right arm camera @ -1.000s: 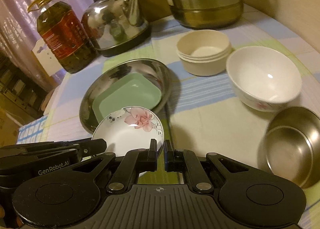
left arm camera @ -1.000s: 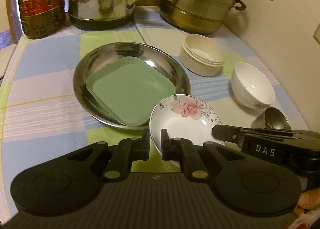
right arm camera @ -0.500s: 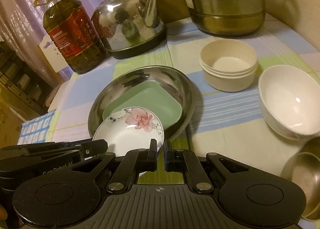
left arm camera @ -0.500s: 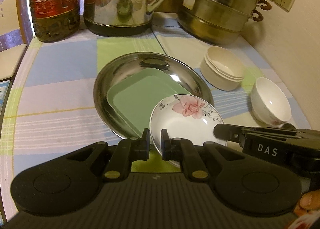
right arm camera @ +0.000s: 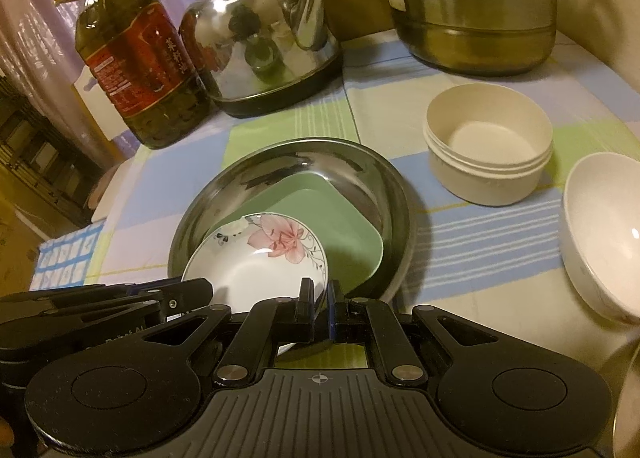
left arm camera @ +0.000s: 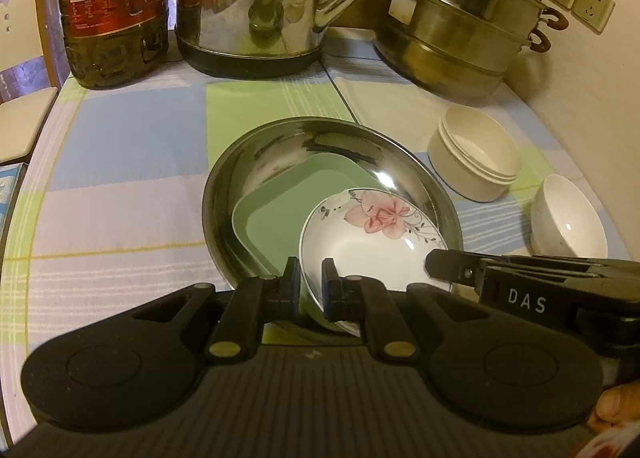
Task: Organize plates and bowls
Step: 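Carry the saucer with the left gripper onto the green plate, then open the left gripper and release the saucer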
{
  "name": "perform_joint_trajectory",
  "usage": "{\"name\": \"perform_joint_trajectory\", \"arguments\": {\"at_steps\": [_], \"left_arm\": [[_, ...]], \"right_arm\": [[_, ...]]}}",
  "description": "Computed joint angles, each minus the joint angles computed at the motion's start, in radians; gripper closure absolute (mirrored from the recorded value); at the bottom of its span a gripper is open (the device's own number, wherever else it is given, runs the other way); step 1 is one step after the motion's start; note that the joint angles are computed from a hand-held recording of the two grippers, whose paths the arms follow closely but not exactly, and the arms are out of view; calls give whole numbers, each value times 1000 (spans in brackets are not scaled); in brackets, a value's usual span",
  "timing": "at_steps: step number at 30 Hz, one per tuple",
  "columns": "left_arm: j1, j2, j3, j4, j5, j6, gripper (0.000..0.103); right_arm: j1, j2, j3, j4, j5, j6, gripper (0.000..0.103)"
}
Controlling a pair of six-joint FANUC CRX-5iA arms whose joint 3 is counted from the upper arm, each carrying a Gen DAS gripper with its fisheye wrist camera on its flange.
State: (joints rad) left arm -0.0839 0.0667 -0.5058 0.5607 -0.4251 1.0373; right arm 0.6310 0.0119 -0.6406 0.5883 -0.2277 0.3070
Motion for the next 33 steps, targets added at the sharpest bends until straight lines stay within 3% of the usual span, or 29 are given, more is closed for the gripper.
{"name": "perform_joint_trajectory", "arguments": {"at_steps": [9, 28, 33], "left_arm": [[4, 66, 51, 13, 1, -6, 94], [8, 151, 139, -82, -36, 91, 94], [7, 157, 144, -75, -40, 95, 91]], "right_arm": [[-19, 70, 64, -39, -7, 48, 97], [-28, 170, 174, -207, -51, 205, 97], [-33, 173, 162, -164, -31, 160, 97]]}}
